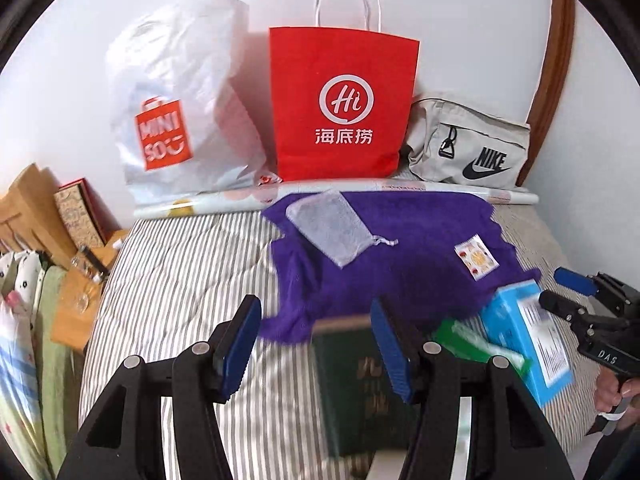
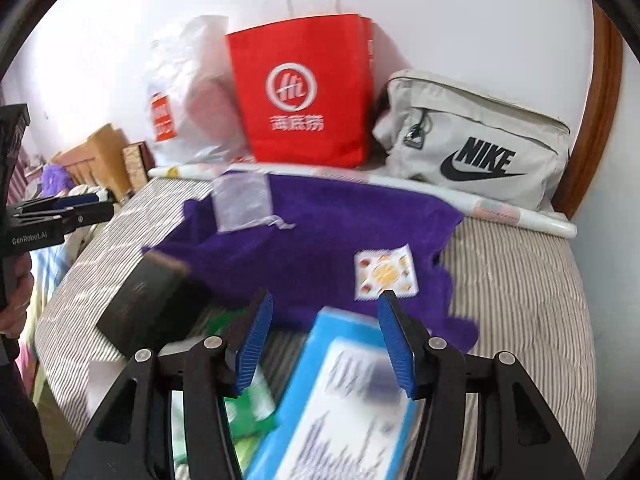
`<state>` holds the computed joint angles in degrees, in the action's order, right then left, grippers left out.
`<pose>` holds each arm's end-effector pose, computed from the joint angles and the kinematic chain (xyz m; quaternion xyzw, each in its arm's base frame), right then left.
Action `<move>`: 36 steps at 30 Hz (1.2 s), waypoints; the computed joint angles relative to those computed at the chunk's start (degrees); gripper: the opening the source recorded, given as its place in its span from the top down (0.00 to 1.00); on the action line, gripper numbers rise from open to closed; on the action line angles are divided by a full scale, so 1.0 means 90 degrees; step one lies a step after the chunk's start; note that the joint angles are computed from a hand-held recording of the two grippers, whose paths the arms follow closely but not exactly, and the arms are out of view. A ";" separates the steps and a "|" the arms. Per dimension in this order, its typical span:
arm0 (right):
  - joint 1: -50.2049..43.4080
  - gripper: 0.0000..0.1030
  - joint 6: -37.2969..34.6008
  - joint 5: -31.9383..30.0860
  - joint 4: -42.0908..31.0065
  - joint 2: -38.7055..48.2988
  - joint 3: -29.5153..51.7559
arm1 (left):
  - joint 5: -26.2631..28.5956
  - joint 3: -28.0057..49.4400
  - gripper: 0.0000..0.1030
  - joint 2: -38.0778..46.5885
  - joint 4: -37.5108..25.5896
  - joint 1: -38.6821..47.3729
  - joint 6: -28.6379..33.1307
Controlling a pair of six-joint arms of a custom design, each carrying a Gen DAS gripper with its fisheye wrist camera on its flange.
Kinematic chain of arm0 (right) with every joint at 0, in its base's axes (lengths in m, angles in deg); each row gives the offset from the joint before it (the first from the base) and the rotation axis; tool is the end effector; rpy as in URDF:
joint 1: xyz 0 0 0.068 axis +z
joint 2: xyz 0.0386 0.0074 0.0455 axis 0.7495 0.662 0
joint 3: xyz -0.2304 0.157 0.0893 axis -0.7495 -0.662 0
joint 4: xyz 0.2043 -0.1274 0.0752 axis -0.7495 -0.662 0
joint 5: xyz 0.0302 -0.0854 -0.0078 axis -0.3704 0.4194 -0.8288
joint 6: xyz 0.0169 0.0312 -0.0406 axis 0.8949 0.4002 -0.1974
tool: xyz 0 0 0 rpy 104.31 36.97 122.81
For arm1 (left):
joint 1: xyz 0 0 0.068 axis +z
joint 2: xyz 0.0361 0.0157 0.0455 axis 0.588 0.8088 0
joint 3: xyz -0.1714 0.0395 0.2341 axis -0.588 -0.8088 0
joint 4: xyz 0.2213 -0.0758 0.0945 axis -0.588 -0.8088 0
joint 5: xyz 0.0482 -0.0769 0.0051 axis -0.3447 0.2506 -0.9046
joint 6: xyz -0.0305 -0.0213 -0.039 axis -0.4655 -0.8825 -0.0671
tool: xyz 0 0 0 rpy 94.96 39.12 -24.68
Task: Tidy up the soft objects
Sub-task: 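Grasp the white tissue sheet with the left gripper while the right gripper returns to the pile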
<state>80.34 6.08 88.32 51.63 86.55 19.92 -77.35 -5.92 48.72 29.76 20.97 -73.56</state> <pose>0.2816 0.1608 0.1254 0.0107 0.9257 0.0314 0.3769 0.3527 -0.0971 0.1779 0.1512 0.9274 -0.0675 0.3356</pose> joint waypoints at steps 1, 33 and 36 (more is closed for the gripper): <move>0.0191 0.45 0.0106 0.0085 -0.0006 -0.0060 -0.0082 | 0.0047 -0.0220 0.47 -0.0152 0.0073 0.0043 -0.0007; 0.3041 0.41 0.3033 0.1477 0.1047 0.0339 -0.1837 | 0.1664 -0.3468 0.22 -0.0151 0.2838 -0.0558 -0.0290; 0.3056 0.41 0.3093 0.1450 0.1188 0.0447 -0.1880 | 0.1447 -0.3530 0.22 -0.0101 0.3115 -0.0759 -0.0335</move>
<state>107.85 33.92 101.37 62.32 90.58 3.00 -64.32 -37.68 47.81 57.79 14.14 -76.57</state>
